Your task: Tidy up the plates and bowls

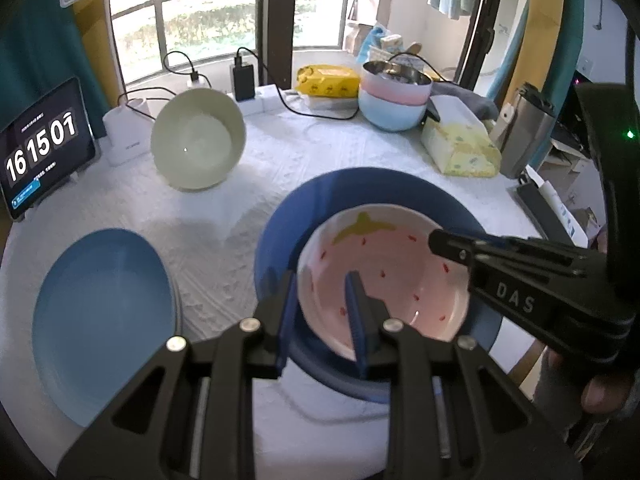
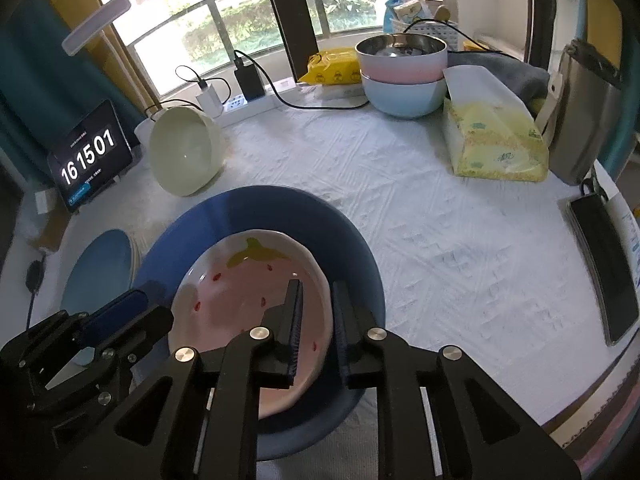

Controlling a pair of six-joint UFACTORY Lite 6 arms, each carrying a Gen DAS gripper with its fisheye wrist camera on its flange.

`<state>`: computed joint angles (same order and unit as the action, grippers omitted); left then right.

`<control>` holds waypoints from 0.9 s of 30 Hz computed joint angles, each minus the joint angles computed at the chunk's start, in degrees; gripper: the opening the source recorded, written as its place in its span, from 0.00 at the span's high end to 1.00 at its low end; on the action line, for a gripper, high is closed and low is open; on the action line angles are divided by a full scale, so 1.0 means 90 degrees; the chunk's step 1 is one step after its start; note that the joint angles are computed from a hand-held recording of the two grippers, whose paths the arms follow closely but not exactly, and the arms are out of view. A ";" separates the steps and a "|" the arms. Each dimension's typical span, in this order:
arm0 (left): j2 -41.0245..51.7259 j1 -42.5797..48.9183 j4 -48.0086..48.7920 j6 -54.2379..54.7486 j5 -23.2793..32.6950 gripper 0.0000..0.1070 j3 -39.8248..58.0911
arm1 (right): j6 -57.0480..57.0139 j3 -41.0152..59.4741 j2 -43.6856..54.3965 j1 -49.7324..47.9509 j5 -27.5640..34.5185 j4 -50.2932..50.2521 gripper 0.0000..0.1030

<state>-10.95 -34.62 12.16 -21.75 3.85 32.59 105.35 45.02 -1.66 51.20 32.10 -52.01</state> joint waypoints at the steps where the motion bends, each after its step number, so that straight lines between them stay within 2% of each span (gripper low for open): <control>1: 0.0000 0.0003 -0.0099 0.0099 -0.0002 0.76 -0.0003 | -0.0017 0.0008 0.0004 0.0001 0.0014 0.0011 0.84; 3: -0.0014 0.0022 -0.0474 0.0475 0.0004 0.76 -0.0005 | -0.0021 0.0015 0.0003 0.0002 0.0005 0.0026 0.84; 6: -0.0024 0.0012 -0.0467 0.0446 -0.0005 0.76 -0.0007 | 0.0060 0.0038 0.0012 0.0038 0.0085 -0.0059 0.84; 12: -0.0062 0.0110 -0.1623 0.1619 -0.0002 0.76 0.0018 | -0.0009 0.0121 0.0005 0.0009 0.0169 -0.0104 0.84; 17: -0.0095 0.0284 -0.3395 0.3457 0.0028 0.76 0.0017 | -0.0127 0.0216 0.0023 0.0031 0.0232 -0.0025 0.84; 27: -0.0170 0.0551 -0.5323 0.5495 0.0131 0.75 0.0035 | -0.0355 0.0513 0.0174 0.0061 0.0353 0.0135 0.84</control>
